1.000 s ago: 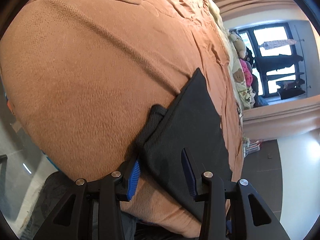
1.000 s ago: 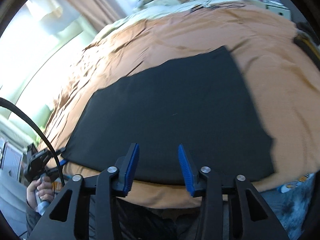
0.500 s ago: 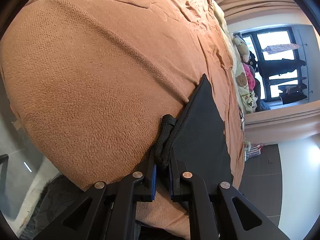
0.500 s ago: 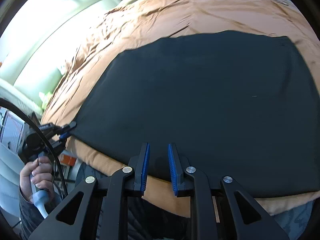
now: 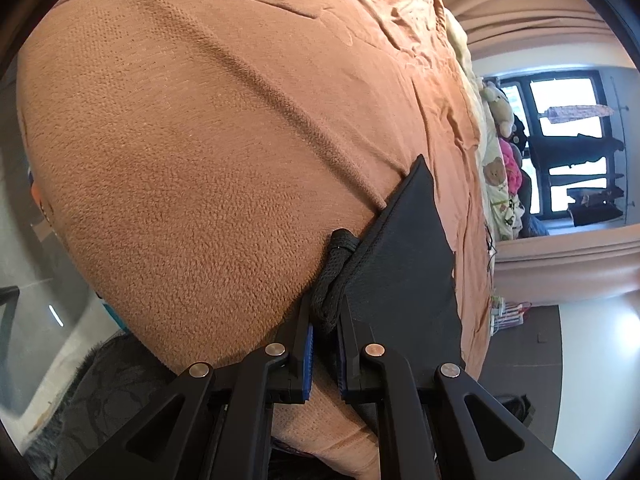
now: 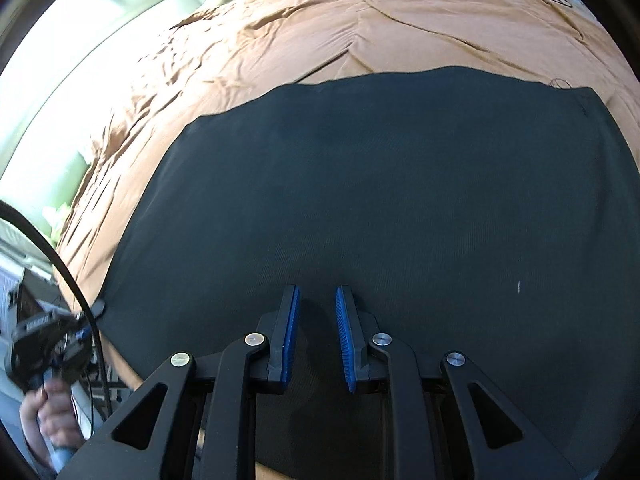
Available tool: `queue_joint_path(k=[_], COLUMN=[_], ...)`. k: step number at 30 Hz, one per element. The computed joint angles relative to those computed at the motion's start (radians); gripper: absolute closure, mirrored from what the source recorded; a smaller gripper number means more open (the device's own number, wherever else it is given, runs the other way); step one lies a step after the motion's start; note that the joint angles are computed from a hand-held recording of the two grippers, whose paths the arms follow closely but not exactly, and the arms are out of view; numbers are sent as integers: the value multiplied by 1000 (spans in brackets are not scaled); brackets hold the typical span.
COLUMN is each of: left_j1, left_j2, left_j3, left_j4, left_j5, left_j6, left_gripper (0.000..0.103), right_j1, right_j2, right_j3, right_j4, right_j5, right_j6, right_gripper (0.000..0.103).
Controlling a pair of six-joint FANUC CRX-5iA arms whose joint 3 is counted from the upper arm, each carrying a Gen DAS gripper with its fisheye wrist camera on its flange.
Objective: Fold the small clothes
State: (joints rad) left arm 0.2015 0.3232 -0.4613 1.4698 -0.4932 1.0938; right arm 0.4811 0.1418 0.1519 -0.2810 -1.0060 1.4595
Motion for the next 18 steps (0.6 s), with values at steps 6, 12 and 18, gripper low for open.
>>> queue_joint_path(k=[6, 12, 18], left_j1=[0, -2, 5], left_j2=[-1, -5, -1], left_j3=[1, 2, 11], left_j4=[-28, -49, -89], left_j5=[14, 25, 26], left_j6=[60, 119, 165], left_gripper=[94, 94, 94], right_j1=[-4, -15, -27], right_j2=[100, 201, 291], right_j3=[110, 229, 344], right_j4=[16, 13, 10], right_j5=[-9, -22, -33], right_j6=[-39, -78, -112], right_gripper=[87, 87, 87])
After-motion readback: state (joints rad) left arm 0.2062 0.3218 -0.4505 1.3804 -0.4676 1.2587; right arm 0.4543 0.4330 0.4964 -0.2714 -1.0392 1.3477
